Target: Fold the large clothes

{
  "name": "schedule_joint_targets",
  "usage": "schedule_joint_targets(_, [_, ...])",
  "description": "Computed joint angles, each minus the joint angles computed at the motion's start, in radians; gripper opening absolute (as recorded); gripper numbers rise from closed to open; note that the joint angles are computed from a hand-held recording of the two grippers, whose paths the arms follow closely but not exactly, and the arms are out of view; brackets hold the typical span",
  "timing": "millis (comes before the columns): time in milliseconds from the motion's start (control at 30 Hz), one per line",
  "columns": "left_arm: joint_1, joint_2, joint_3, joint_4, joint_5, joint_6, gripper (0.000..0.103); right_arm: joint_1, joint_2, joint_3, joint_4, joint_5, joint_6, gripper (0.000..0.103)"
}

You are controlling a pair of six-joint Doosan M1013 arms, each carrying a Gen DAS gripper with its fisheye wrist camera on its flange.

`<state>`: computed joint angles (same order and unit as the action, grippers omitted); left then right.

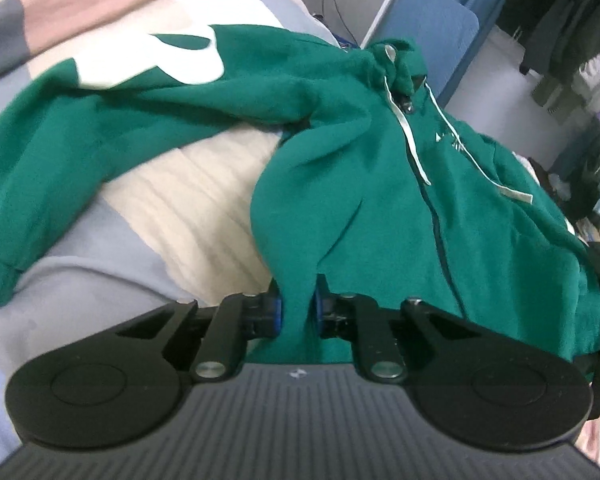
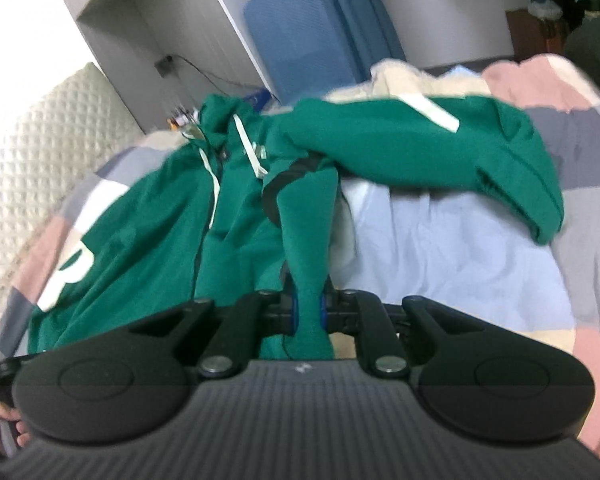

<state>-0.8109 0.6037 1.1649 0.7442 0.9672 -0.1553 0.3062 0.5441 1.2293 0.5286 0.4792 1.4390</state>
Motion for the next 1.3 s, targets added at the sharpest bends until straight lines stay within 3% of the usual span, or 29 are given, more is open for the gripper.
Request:
schedule_joint_targets(200, [0.001, -0.056, 0.044, -0.021, -0.015, -0.015, 0.015, -0.006, -0.038, 0.018, 0.049, 0.016, -0.091, 0.011])
schedule_joint_targets(433, [0.001, -0.080, 0.030, -0.151, 0.065, 0.105, 0.016, -0.007, -0.082, 0.042, 0.050, 0.066, -0.144, 0.011])
schedule_joint_targets(533, [0.009, -0.075, 0.024, -0.221, 0.090, 0.136, 0.016, -0.004, -0.071, 0.026, -0.025, 0.147, -0.086, 0.012])
schedule_joint_targets(633, [0.024, -0.069, 0.029, -0.290, 0.059, 0.146, 0.016, 0.004, -0.035, -0.021, -0.128, 0.256, -0.016, 0.012])
schedule_joint_targets(767, [0.024, -0.046, 0.008, -0.299, 0.084, 0.151, 0.019, 0.011, 0.008, -0.068, -0.214, 0.333, 0.096, 0.013])
schedule_joint_targets(833, [0.027, -0.042, 0.005, -0.310, 0.088, 0.148, 0.024, 0.009, 0.011, -0.065, -0.214, 0.330, 0.117, 0.015])
schedule_joint_targets(900, [0.031, -0.040, 0.002, -0.322, 0.102, 0.147, 0.049, 0.003, 0.010, -0.060, -0.193, 0.323, 0.120, 0.020])
schedule_joint_targets(1000, [0.034, -0.044, 0.000, -0.317, 0.125, 0.101, 0.072, 0.008, 0.004, -0.059, -0.250, 0.315, 0.185, 0.039])
schedule_joint_targets(1067, [0.030, -0.045, -0.009, -0.295, 0.153, 0.064, 0.073, 0.012, -0.009, -0.050, -0.293, 0.283, 0.210, 0.045])
schedule_joint_targets(1300, [-0.005, -0.012, -0.092, -0.103, 0.206, 0.080, 0.073, 0.018, -0.029, -0.041, -0.266, 0.179, 0.189, 0.045])
